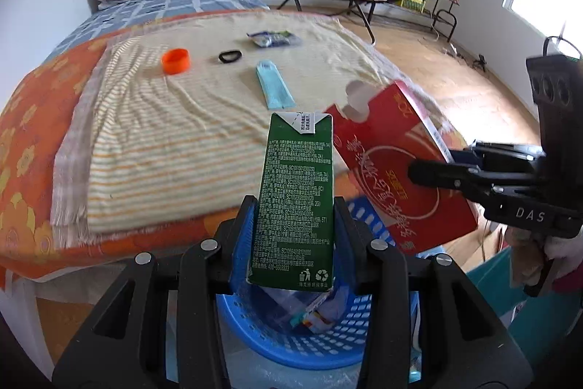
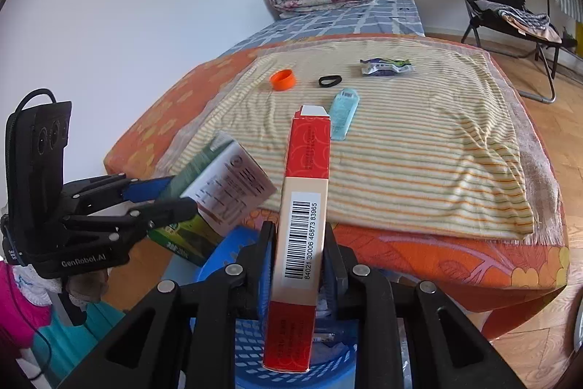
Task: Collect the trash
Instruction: 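Open both tools to drop the carton and box into the basket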
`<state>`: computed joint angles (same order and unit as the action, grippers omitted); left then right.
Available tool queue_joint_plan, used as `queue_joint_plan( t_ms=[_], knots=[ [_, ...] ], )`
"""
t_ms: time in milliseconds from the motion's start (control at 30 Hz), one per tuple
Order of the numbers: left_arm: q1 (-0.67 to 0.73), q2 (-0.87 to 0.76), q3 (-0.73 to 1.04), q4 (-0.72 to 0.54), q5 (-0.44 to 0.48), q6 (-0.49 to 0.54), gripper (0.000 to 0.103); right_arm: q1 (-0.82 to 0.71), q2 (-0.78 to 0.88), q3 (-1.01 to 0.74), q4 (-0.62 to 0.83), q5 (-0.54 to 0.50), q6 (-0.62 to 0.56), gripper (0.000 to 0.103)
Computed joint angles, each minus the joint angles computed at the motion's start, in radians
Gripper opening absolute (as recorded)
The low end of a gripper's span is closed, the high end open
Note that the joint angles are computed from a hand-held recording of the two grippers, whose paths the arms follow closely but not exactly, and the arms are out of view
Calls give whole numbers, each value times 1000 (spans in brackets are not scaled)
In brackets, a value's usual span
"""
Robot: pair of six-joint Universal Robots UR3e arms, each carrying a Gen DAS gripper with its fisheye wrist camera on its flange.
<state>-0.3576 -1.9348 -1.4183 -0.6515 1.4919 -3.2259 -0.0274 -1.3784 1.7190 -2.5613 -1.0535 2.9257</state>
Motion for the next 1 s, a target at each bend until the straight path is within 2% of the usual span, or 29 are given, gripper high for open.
queue_joint_plan(
  t_ms=[467, 567, 633, 667, 700, 767, 800, 833, 1000],
  knots=[
    [-13, 23, -89, 8, -10, 3, 42, 5, -22, 114, -48, -14, -7, 24],
    [-20, 20, -88, 0, -9, 14, 43, 5, -19, 116, -40, -14, -9, 26],
    [-29, 14, -84, -2, 3, 19, 58, 6, -17, 115, -35, -19, -12, 27],
    [-30, 13, -84, 1, 2, 20, 61, 7, -16, 112, -30, -20, -13, 27],
    [-32, 14, -87, 5, 5, 19, 62, 6, -15, 111, -25, -20, -13, 30],
    [-35, 9, -81, -1, 10, 25, 62, 10, -15, 108, -18, -33, -10, 45],
    [-35, 7, -80, -2, 12, 24, 62, 10, -15, 108, -18, -38, -8, 62],
    [-33, 7, -80, -4, 10, 24, 62, 8, -18, 113, -25, -36, -3, 73],
    [-25, 6, -82, -2, 9, 14, 62, -4, -20, 112, -20, -32, 6, 75]
  ],
)
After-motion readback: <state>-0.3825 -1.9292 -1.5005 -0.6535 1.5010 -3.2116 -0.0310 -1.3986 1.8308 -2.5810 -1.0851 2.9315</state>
